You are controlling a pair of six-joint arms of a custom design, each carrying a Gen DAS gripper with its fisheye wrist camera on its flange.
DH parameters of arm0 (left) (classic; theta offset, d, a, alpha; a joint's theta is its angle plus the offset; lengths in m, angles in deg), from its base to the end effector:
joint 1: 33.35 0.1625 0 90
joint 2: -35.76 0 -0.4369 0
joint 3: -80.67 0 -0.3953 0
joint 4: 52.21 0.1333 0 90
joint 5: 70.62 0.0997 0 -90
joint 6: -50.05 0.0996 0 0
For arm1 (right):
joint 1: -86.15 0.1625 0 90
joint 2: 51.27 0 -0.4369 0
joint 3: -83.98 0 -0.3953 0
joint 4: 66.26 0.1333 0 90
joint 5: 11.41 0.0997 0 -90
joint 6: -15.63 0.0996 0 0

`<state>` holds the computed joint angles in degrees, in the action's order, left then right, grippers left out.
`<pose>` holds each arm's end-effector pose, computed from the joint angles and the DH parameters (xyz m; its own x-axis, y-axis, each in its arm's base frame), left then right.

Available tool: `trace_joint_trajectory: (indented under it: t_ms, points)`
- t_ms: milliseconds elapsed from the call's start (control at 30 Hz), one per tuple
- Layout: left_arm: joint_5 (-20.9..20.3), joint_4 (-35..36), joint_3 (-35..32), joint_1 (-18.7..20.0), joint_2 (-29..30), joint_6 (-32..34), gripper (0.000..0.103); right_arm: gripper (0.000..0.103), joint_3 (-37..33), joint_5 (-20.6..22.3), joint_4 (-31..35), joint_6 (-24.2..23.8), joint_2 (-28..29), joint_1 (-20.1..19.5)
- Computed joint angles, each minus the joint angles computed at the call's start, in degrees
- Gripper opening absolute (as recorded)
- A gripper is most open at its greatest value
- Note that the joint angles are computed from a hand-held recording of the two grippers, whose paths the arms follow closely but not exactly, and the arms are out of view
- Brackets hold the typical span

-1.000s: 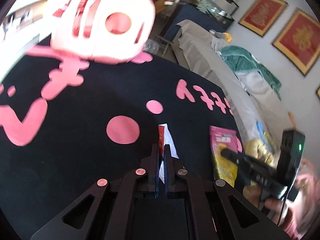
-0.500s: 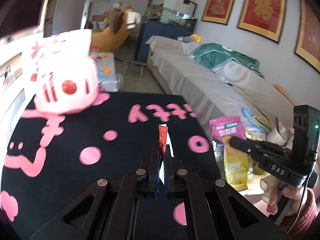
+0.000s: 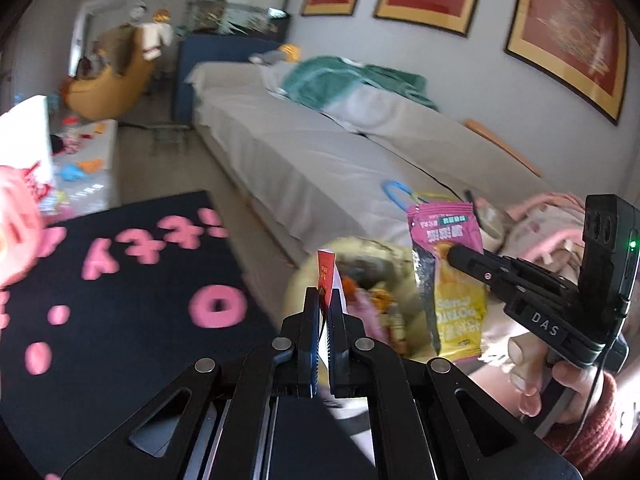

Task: Collect trash
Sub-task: 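Carry the blister tray and snack bag over the bin with both tools, then open both tools to drop the tray and snack bag into the bin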

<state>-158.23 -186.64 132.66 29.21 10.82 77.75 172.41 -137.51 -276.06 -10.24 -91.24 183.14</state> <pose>-0.2803 -0.8382 0.1018 -0.5858 0.7916 -0.1741 0.8042 0.5410 -0.2460 0.1599 -0.6908 0.2160 -0.7658 0.2715 0.5830 -0.4146 0.4846 -0.7702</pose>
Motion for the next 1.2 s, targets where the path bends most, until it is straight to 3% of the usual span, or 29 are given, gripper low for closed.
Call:
trace_joint_trajectory:
  t_ms: [267, 567, 667, 700, 767, 833, 900, 1033, 1200]
  points:
    - [-3.0, 14.0, -14.2, -0.9, 10.8, -4.3, 0.003, 0.012, 0.8, -3.8, -4.1, -3.6, -0.9, -2.5]
    - [-3.5, 27.2, -32.0, -0.2, 22.6, -5.6, 0.005, 0.012, 1.8, -2.4, -3.1, -1.6, -1.6, -5.0]
    - [-3.7, 29.1, -34.8, -0.1, 24.1, -5.0, 0.008, 0.012, 1.9, -2.0, -2.4, -0.7, -1.6, -5.7]
    - [-3.1, 28.8, -35.0, -0.2, 24.3, -4.9, 0.011, 0.012, 1.9, -1.9, -2.2, -0.3, -1.6, -5.9]
    - [-1.8, 26.8, -33.8, -0.2, 23.7, -5.0, 0.033, 0.012, 1.9, -1.4, -1.1, 1.1, -1.7, -6.3]
    - [-1.2, 23.9, -31.8, -0.1, 22.7, -5.6, 0.042, 0.012, 1.6, -0.8, 0.4, 2.7, -1.6, -6.6]
    - [0.0, 20.0, -28.7, 0.0, 21.0, -6.1, 0.043, 0.012, 1.3, 0.8, 3.4, 5.3, -1.6, -7.3]
    - [4.9, 10.1, -18.9, 0.0, 15.7, -6.1, 0.043, 0.012, -2.2, 1.9, 16.0, 10.8, -0.5, -8.6]
    - [11.3, 0.9, -8.0, 0.2, 9.2, -3.4, 0.043, 0.012, -12.3, -4.4, 38.3, 14.4, 3.5, -8.7]
